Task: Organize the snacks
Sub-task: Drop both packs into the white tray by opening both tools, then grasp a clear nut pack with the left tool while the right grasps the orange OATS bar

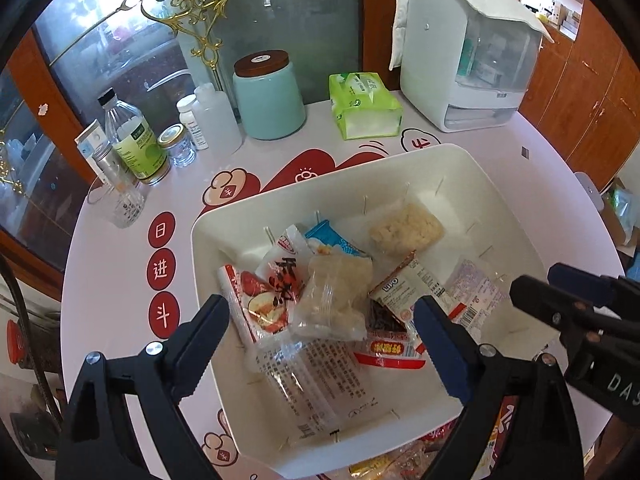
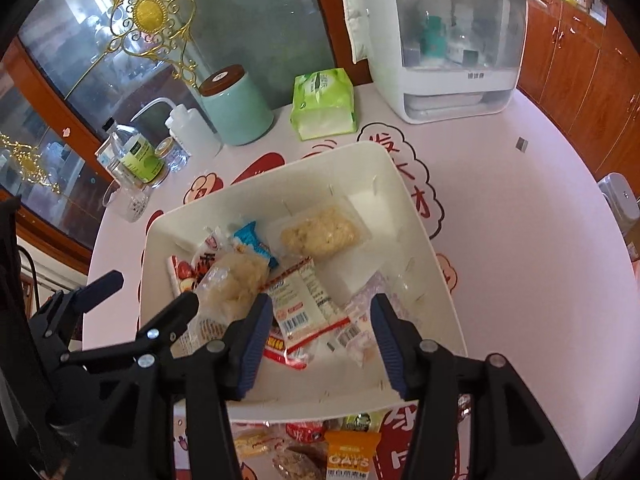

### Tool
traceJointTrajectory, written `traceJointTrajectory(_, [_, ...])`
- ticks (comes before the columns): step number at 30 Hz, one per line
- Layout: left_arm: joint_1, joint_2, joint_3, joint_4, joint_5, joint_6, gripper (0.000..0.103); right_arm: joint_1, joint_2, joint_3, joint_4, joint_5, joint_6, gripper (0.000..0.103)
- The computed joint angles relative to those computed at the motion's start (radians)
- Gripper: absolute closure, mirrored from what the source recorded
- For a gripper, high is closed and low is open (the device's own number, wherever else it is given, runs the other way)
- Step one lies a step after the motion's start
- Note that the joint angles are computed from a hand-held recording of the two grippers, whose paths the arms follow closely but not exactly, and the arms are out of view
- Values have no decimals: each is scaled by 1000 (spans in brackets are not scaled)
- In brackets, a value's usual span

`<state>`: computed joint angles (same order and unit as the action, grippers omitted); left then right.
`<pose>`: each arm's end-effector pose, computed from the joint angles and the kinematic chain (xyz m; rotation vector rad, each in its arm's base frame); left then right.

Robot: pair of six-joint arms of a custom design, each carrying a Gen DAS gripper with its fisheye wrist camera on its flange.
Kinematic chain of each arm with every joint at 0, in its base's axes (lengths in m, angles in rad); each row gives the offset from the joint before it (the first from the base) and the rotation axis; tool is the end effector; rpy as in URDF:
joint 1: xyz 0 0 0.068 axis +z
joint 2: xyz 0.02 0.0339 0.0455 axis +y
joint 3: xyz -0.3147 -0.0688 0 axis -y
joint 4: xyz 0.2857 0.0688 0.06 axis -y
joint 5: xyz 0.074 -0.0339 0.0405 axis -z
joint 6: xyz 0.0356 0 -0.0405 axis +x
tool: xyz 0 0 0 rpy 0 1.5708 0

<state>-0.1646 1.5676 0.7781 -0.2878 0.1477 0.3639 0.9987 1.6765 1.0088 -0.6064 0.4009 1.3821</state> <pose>0.3094 -0.0567 0.1714 0.7353 2.5295 -0.1279 0.1990 0.2833 0.1945 0.5855 2.5932 0.1683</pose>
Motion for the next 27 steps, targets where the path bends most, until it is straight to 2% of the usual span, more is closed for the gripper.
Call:
traceJointTrajectory(8, [33, -120, -64, -32, 36, 28, 10, 91, -36, -17, -36, 34, 94, 51])
traceJointTrajectory(18, [125, -364, -146, -166, 157, 82, 10, 267, -64, 6, -164, 111, 283, 51])
traceJointTrajectory(27, [249, -523, -199, -312, 275, 177, 10, 412, -30, 22, -233, 121, 440, 51])
